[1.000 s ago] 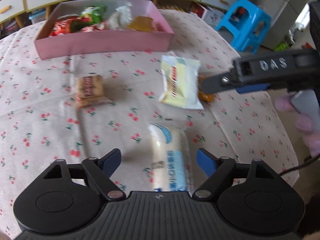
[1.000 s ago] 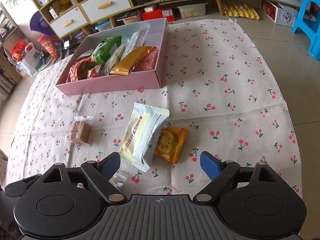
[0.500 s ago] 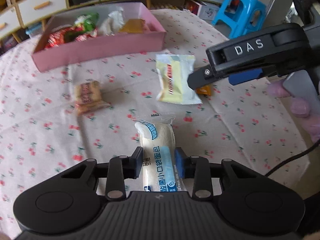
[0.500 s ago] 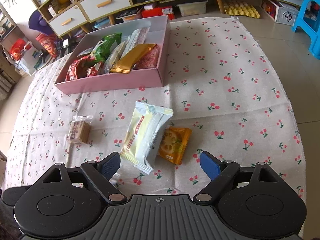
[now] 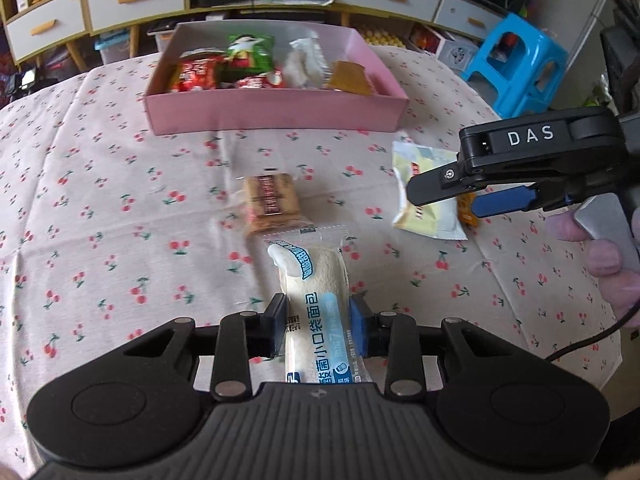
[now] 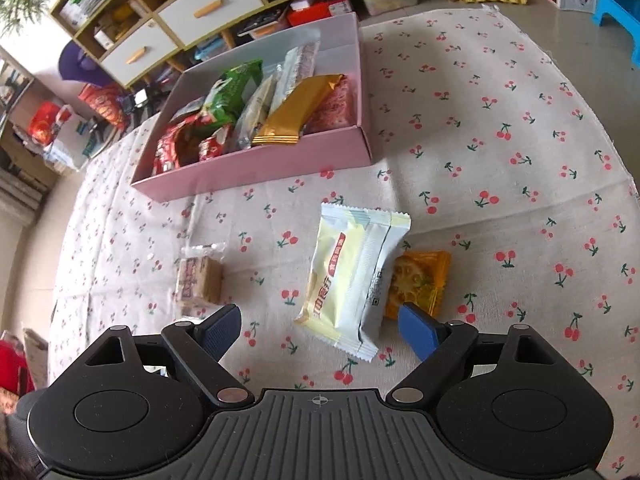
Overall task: Organize snacks
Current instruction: 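Grasp the white bread bag with the left tool while the right tool grasps the white-yellow pack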
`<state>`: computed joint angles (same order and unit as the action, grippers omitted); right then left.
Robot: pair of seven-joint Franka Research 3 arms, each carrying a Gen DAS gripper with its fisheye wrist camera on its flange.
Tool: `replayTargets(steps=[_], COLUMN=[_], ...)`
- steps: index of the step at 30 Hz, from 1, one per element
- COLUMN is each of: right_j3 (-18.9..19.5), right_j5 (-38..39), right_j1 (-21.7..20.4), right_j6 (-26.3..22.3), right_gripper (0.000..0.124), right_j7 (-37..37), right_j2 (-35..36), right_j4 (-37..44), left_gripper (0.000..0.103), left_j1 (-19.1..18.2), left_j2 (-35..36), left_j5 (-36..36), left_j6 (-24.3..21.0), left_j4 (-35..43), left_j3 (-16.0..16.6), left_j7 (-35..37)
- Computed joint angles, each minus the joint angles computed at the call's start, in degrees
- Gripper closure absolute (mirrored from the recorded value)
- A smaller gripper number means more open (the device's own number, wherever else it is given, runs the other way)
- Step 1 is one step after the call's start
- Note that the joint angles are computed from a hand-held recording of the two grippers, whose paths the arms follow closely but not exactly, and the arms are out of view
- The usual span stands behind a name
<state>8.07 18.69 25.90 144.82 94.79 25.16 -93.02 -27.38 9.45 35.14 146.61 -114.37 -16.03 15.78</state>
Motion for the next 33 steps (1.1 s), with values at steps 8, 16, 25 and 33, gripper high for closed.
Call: replayTargets(steps=[8, 16, 25, 33], right_j3=[-2.02, -6.14, -0.50, -0.93], right_j5=[-5.53, -19.32, -11.63, -9.60], right_j1=[3.07, 8.98, 4.66, 5.15], right_j6=[0.09, 2.73, 1.58, 0.15], right_gripper=[0.050, 0.070, 0.077, 0.078], right_j7=[4.65, 11.50, 4.67, 3.36], right_j2=[2.25, 3.42, 3.29, 1.93], right_j4=[2.52, 2.86, 2.45, 1.34], left_gripper=[0.073, 0.073, 0.073, 0.061], left_j1=[1.55, 3.08, 4.29, 4.71], left_j2=[-3.82, -6.80, -8.72, -9.19], left_j5=[-0.12, -0.21, 3.14, -1.30], left_j6=[1.17, -0.54, -4.40, -4.52], left_j4=[-4.73, -7.92, -9.72, -10.51], left_j3=[0.07, -0.35, -0.98, -1.14], left_j7=[-1.95, -4.51, -8.21, -5.57])
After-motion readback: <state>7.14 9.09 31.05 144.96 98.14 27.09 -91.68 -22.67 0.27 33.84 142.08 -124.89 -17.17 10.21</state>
